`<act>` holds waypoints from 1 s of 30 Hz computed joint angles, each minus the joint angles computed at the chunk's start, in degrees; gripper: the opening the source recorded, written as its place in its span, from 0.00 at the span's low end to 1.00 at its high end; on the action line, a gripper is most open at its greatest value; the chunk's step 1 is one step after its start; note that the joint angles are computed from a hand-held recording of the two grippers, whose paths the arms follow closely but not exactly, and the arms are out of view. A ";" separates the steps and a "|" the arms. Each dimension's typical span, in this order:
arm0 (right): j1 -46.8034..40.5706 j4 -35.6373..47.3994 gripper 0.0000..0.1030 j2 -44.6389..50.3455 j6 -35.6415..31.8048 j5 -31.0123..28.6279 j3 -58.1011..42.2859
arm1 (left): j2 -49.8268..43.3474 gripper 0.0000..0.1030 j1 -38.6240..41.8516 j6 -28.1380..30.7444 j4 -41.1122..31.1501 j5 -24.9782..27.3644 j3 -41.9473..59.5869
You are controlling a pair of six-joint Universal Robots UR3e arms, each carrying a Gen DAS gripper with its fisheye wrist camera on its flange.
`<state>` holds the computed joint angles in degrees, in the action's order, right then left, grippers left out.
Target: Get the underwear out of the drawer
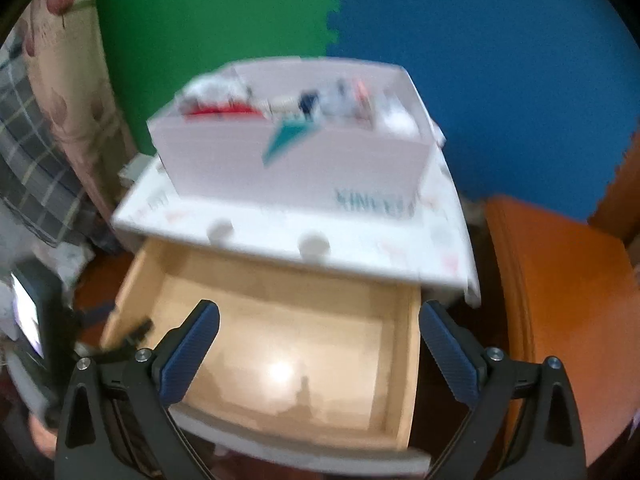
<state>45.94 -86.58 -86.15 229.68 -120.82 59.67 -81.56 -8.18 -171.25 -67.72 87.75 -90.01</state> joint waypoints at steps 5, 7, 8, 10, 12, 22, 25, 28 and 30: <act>5.00 -8.24 0.96 -4.73 7.99 -0.85 16.91 | 1.79 0.58 -1.23 0.05 0.39 0.61 -1.49; 5.87 -10.11 0.96 -5.60 9.22 -0.71 20.27 | 2.31 0.58 -1.48 0.23 0.59 0.47 -2.10; 5.82 -11.44 0.96 -6.36 9.05 0.17 21.97 | 2.37 0.58 -1.62 0.22 0.50 0.43 -2.17; 5.97 -12.15 0.96 -7.07 9.19 0.53 23.73 | 2.41 0.58 -2.08 0.14 0.64 0.81 -2.34; 5.98 -13.20 0.96 -7.86 9.61 0.91 25.78 | 2.46 0.58 -2.42 0.02 1.00 1.06 -2.56; 5.47 -14.38 0.96 -8.07 10.69 2.27 28.23 | 3.08 0.58 -3.35 -0.43 1.98 1.88 -3.54; 6.01 -14.74 0.96 -8.00 10.98 1.58 28.39 | 3.26 0.58 -3.59 -0.55 2.29 2.19 -3.71; 6.12 -15.13 0.96 -8.16 11.00 1.51 28.70 | 3.49 0.58 -3.65 -0.55 2.35 2.23 -3.86; 6.39 -14.57 0.96 -7.76 11.04 1.10 28.24 | 3.64 0.58 -3.71 -0.59 2.51 2.33 -3.92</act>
<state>52.33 -101.15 -93.91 240.72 -119.71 87.91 -77.92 -11.89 -171.84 -65.21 90.08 -93.94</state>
